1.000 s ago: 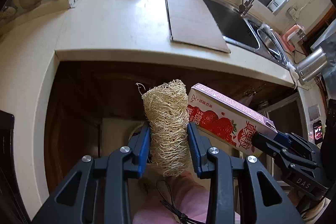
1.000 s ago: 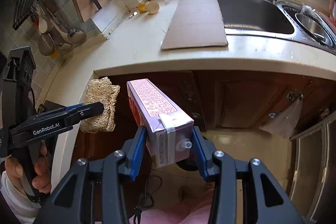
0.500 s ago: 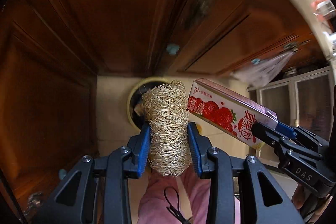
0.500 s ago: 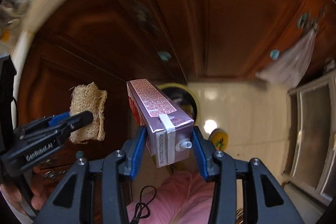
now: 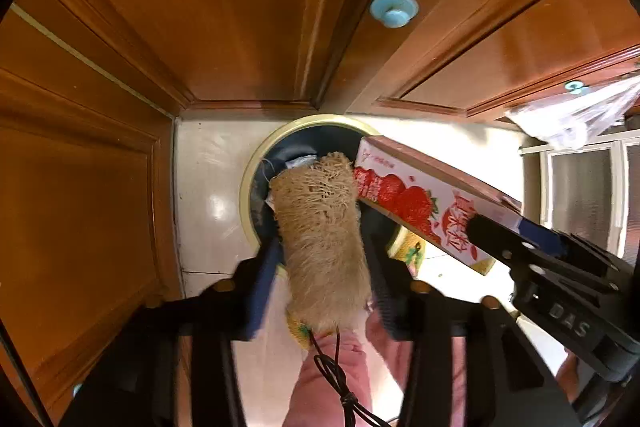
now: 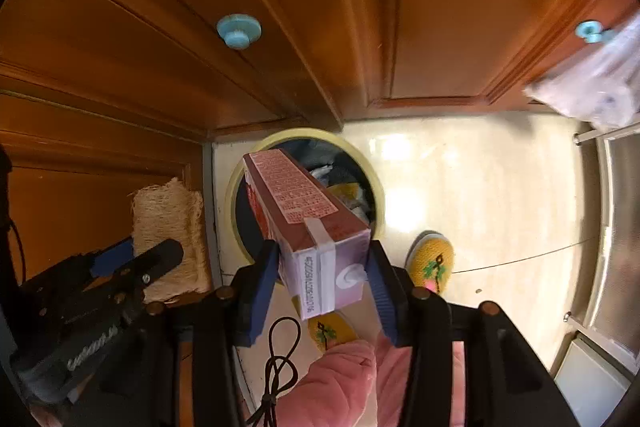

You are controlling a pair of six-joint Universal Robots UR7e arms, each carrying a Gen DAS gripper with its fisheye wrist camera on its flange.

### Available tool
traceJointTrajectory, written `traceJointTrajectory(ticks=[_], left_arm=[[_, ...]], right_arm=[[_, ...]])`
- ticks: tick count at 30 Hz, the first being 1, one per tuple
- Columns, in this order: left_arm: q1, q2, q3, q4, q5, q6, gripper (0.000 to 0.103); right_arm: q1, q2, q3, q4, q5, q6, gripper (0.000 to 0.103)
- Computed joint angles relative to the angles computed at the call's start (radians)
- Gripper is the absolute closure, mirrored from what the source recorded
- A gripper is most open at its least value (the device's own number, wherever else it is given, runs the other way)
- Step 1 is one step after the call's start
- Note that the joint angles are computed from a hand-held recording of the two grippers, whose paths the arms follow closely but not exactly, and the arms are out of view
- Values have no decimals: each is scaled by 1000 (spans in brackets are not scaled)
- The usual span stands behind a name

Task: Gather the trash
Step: 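Carry the loofah and carton down to the black bin and release both, then raise both open tools back toward the cake cup and bottle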

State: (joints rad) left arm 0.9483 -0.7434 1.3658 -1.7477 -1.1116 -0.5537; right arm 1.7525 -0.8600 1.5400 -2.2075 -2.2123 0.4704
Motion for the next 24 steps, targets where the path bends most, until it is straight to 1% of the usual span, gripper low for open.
traceJointTrajectory(ticks=[1, 3, 6, 8, 11, 17, 24], left_arm=[[6, 0, 2, -1, 20, 3, 41], [4, 4, 11, -13, 49, 3, 34], [6, 2, 14, -15, 67, 17, 34], [13, 1, 8, -5, 79, 19, 34], [14, -7, -4, 3, 74, 7, 34], [3, -31, -39, 69, 63, -56, 34], [-47, -67, -111, 162, 64, -103, 34]], right_arm=[[-6, 12, -7, 4, -7, -1, 57], [-18, 28, -12, -15, -1, -21, 57], [-20, 34, -10, -37, -9, -39, 57], [-21, 31, -10, -28, -7, -44, 57], [-21, 26, -17, -7, 6, -56, 57], [4, 31, -66, 108, 10, -45, 57], [68, 4, -134, 219, 22, -38, 57]])
